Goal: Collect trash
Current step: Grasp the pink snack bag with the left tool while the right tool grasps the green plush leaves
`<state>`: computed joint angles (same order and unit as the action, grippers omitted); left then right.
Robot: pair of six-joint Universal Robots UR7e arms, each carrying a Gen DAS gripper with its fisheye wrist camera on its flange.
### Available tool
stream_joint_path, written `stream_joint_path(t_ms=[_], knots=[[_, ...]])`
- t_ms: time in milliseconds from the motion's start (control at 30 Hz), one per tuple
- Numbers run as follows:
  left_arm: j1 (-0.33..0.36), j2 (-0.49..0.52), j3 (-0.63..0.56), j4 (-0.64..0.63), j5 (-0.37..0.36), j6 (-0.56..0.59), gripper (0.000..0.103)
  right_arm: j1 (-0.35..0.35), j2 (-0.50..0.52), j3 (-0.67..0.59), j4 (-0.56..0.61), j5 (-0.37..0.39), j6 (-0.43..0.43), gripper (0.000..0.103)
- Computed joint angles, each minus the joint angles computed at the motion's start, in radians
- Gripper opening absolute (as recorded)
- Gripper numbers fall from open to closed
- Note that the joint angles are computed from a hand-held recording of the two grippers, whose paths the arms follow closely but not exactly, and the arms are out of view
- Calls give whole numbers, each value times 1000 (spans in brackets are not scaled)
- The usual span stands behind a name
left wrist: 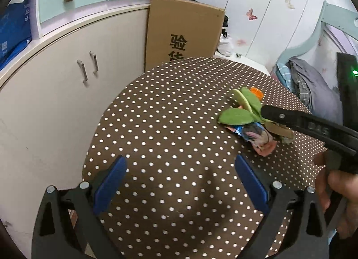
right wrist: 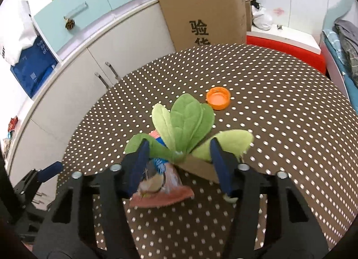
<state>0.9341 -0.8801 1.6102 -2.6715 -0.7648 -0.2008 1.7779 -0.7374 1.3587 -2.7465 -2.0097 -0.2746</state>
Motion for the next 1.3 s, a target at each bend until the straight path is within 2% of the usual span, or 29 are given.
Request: stream_joint_path(t_ms=[33, 100, 167, 200, 433, 667, 867, 900, 933, 967, 1000, 1200, 1300], knots=[[2, 1, -2, 1, -1, 0, 95, -2, 16, -18, 17, -12, -3, 43], [5, 5, -8, 7, -2, -2, 95, -7, 30, -24, -5, -1, -14, 42], [6, 13, -17, 12, -5, -2, 95, -9, 27, -13, -21, 12, -23, 29], [5, 18, -24, 16, -7, -1, 95, -7, 28, -16, -22, 11, -17, 11], [-4, 68, -76, 31, -28, 36, 95, -38, -63, 86, -77, 112, 37, 11], [-18, 143, -163, 67, -51, 73, 95, -32, -179, 215, -176, 114, 22, 11], [-19, 254, -302, 141, -19, 108, 95, -41, -260, 306, -221, 110, 35, 11], [-18, 267, -320, 161, -21, 109, 93, -48, -281, 330, -231, 121, 48, 11], [-16, 271, -326, 173, -31, 109, 76, -51, -291, 343, -241, 118, 51, 11], [-18, 274, -326, 173, -36, 123, 73, -54, -302, 357, -251, 107, 52, 11], [-22, 274, -316, 159, -32, 144, 61, -57, -311, 369, -257, 99, 53, 11], [-25, 226, -227, 88, -102, 227, 53, -61, -313, 402, -261, 1, 19, 11], [-27, 193, -174, 64, -135, 238, 51, -59, -298, 407, -256, -43, 10, 15]])
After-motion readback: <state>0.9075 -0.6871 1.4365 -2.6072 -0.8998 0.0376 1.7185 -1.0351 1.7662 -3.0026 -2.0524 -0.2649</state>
